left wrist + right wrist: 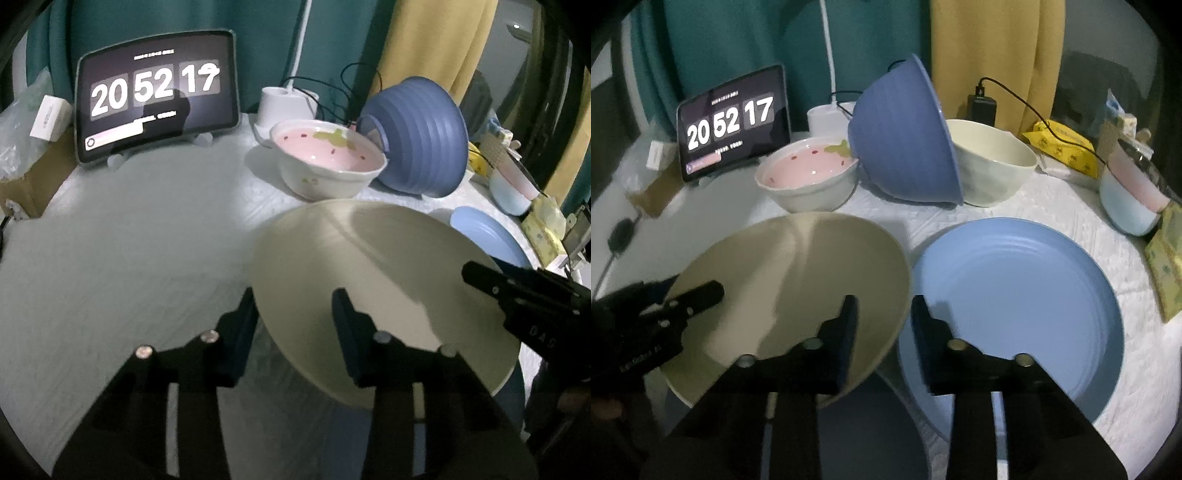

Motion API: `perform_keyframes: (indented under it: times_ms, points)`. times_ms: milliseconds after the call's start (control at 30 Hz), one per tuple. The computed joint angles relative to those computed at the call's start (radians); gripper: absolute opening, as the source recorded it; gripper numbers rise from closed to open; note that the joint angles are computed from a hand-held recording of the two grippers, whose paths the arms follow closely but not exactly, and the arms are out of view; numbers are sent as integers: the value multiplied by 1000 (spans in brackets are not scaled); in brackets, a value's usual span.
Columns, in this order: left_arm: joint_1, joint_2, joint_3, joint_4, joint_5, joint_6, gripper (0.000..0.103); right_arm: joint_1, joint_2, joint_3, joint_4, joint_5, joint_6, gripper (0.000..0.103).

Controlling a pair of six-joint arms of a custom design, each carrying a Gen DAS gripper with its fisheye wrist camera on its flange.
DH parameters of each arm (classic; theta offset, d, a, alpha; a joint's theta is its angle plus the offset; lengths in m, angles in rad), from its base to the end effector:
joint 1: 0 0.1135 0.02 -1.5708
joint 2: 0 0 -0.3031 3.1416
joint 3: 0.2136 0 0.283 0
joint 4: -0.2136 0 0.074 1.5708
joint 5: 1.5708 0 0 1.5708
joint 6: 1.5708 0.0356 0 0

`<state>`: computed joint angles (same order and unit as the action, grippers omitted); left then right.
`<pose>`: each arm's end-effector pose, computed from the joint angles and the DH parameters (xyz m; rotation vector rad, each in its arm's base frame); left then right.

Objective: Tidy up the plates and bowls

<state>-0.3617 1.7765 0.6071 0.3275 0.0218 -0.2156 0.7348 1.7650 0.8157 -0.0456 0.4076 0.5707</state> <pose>0.2973 -0.1133 0.0973 0.1877 2.4259 -0.2897 0.2665 0.2218 0.1315 -0.0512 2.4495 0.0384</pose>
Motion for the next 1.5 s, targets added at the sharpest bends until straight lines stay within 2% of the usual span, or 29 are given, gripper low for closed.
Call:
perform_keyframes:
  times_ms: [800,1500]
  points:
    - [-84,-197,-154,27,-51,4,42,109,-129,-72,-95,130,119,30]
    - [-200,-359,-285,14,-123,-25,42,277,-226,-141,-232,247,330,30]
